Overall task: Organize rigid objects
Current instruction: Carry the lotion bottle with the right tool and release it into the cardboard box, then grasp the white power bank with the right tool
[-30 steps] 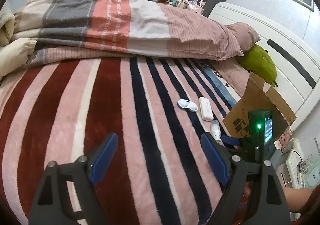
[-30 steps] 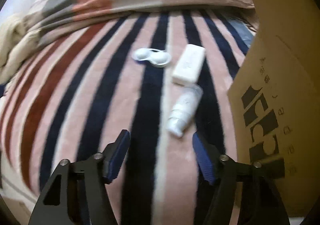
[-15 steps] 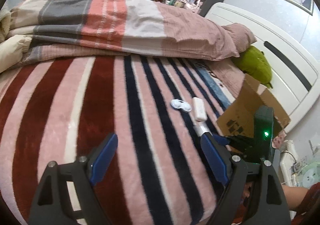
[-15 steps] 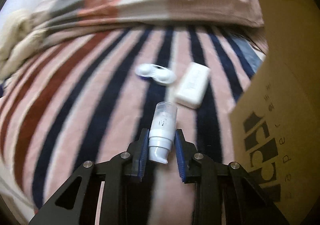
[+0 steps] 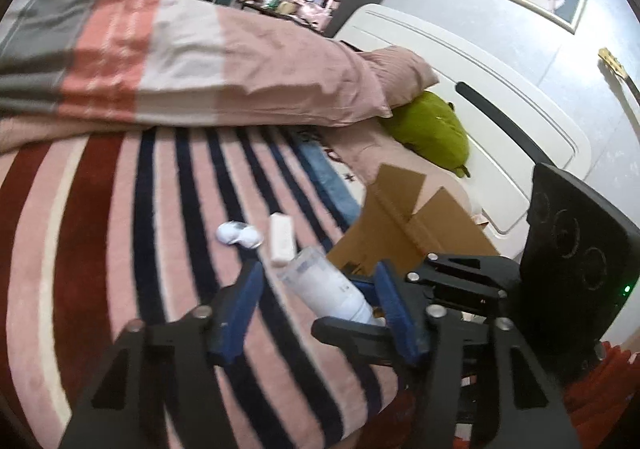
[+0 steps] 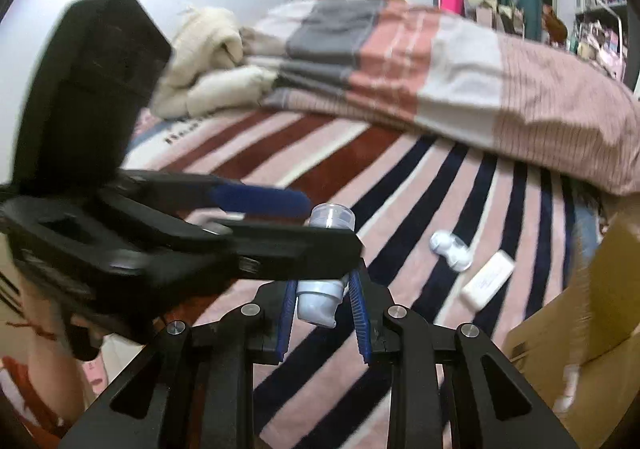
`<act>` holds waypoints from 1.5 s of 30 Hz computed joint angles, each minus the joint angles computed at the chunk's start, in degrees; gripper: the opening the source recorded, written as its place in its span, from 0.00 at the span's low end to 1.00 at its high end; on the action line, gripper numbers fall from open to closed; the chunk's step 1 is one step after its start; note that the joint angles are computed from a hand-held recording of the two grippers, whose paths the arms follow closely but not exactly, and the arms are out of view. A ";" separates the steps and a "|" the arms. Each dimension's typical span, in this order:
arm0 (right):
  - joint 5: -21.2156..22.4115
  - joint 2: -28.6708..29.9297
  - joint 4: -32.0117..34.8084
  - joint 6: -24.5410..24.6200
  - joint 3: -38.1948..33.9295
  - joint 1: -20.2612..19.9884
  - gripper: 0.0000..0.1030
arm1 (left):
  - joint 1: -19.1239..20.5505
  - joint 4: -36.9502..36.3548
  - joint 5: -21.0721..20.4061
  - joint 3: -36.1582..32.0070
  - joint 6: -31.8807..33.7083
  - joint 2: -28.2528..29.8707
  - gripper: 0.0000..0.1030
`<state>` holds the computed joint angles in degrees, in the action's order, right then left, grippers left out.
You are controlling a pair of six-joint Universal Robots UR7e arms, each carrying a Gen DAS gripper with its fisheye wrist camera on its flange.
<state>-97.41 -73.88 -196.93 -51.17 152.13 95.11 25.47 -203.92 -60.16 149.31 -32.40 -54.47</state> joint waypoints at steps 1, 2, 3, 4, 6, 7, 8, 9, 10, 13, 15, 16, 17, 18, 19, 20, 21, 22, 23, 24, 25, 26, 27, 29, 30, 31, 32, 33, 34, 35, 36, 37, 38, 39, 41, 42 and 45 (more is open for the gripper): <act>0.81 -1.80 0.35 -0.82 0.31 -0.55 0.20 | 0.12 0.45 -0.63 -0.99 0.44 0.31 0.38; 1.33 -3.06 1.18 -1.08 0.15 -1.00 0.20 | 0.26 1.66 -1.28 -2.66 1.08 0.77 0.37; 2.49 -5.68 2.71 -1.60 0.46 -2.24 0.20 | 0.24 2.68 -1.58 -4.00 1.79 1.20 0.37; 3.31 -7.79 3.97 -1.96 0.73 -3.21 0.20 | 0.16 4.46 -1.90 -6.19 2.90 2.08 0.36; 4.74 -12.22 5.99 -3.11 1.14 -5.76 0.20 | -0.03 7.08 -2.28 -9.24 4.25 3.45 0.36; 5.09 -14.04 7.45 -3.37 1.03 -6.45 0.20 | 0.05 8.47 -2.77 -11.08 5.07 4.36 0.36; 5.58 -15.89 8.73 -3.64 0.93 -7.62 0.20 | 0.19 9.74 -3.48 -13.07 5.92 5.46 0.36; 6.25 -18.07 10.48 -3.81 0.69 -9.14 0.20 | 0.40 10.69 -4.18 -14.58 6.66 6.29 0.36; 6.66 -19.71 11.96 -3.79 0.43 -10.13 0.20 | 0.62 11.92 -4.89 -16.41 7.36 7.33 0.36; 6.56 -24.24 16.93 -3.43 -1.18 -13.14 0.20 | 1.32 16.50 -6.74 -22.15 9.27 10.66 0.36; 5.16 -25.85 19.53 -2.91 -2.55 -14.67 0.20 | 1.87 20.16 -8.14 -26.02 9.94 12.99 0.36; 4.42 -26.60 20.82 -2.61 -3.12 -15.31 0.20 | 2.03 21.42 -8.49 -27.07 10.06 13.59 0.36; 3.86 -26.96 21.91 -2.52 -3.70 -15.89 0.20 | 2.18 23.33 -8.80 -28.53 10.16 14.46 0.36; 2.52 -26.97 23.06 -2.40 -4.46 -16.24 0.20 | 2.33 24.72 -8.98 -29.61 10.24 15.13 0.36; 1.86 -27.21 23.92 -2.47 -4.87 -16.70 0.20 | 2.43 26.92 -9.10 -31.00 10.04 15.86 0.36; 1.10 -27.27 24.98 -2.33 -5.44 -17.22 0.20 | 2.51 28.16 -9.09 -31.64 9.97 16.16 0.36; 0.34 -27.18 25.98 -2.22 -5.97 -17.48 0.20 | 2.55 29.38 -9.06 -32.33 9.86 16.49 0.36; -0.15 -27.16 26.81 -2.09 -6.35 -17.66 0.20 | 2.62 30.79 -9.07 -33.09 9.64 16.77 0.36; -0.71 -27.15 28.05 -1.98 -6.92 -17.86 0.21 | 2.66 32.25 -9.14 -33.83 9.32 16.97 0.36; -1.84 -26.90 29.69 -1.80 -7.86 -17.65 0.21 | 2.60 33.04 -9.00 -34.15 9.01 17.01 0.37; -3.08 -26.67 30.55 -1.78 -8.41 -17.33 0.21 | 2.45 34.07 -8.62 -34.54 8.68 16.99 0.43; -4.97 -26.07 31.24 -1.90 -9.12 -16.73 0.21 | 2.27 34.41 -8.21 -34.40 8.57 16.75 0.48; -6.59 -25.59 31.38 -1.81 -9.71 -16.16 0.22 | 1.88 34.58 -7.34 -34.28 8.47 16.48 0.58; -9.18 -25.02 31.23 -1.81 -10.52 -15.16 0.35 | 0.98 33.98 -5.64 -33.26 8.24 15.45 0.68; -9.66 -25.07 31.14 -1.80 -10.61 -14.94 0.37 | 0.63 33.39 -5.10 -32.58 8.14 14.85 0.70; -9.75 -25.48 31.10 -1.72 -10.60 -14.73 0.40 | 0.34 32.74 -4.71 -31.69 7.94 14.04 0.70; -9.68 -25.71 31.16 -1.63 -10.57 -14.55 0.40 | 0.03 32.22 -4.25 -30.67 7.51 13.03 0.70; -9.13 -26.60 32.04 -1.34 -10.52 -14.35 0.40 | -0.27 31.95 -3.55 -29.81 7.04 12.15 0.71; -8.65 -27.02 32.41 -1.03 -10.35 -14.25 0.40 | -0.68 31.61 -2.60 -28.74 6.49 11.17 0.71; -7.92 -27.63 33.26 -0.54 -10.27 -14.03 0.40 | -1.24 31.27 -1.35 -27.29 5.72 9.73 0.72; -7.27 -28.34 34.29 -0.14 -10.11 -13.56 0.40 | -1.47 31.07 -0.68 -26.48 5.35 8.90 0.73; -7.16 -28.47 34.44 0.38 -9.92 -12.77 0.40 | -1.87 30.62 0.28 -25.25 4.82 7.79 0.74; -6.91 -28.69 34.17 0.82 -9.42 -11.94 0.40 | -2.33 30.01 1.46 -23.67 4.20 6.39 0.74; -6.27 -29.01 34.04 1.19 -8.82 -10.80 0.40 | -2.68 29.57 2.47 -22.34 3.68 5.15 0.75; -5.67 -28.23 33.16 1.76 -8.04 -8.66 0.40 | -3.45 28.67 4.79 -18.99 2.31 2.24 0.75; -5.63 -27.42 32.38 2.30 -7.56 -7.04 0.40 | -3.79 28.50 6.08 -17.40 1.59 0.80 0.76; -5.40 -24.26 30.26 3.88 -6.62 -3.63 0.40 | -4.69 29.15 10.98 -12.06 -1.58 -3.96 0.80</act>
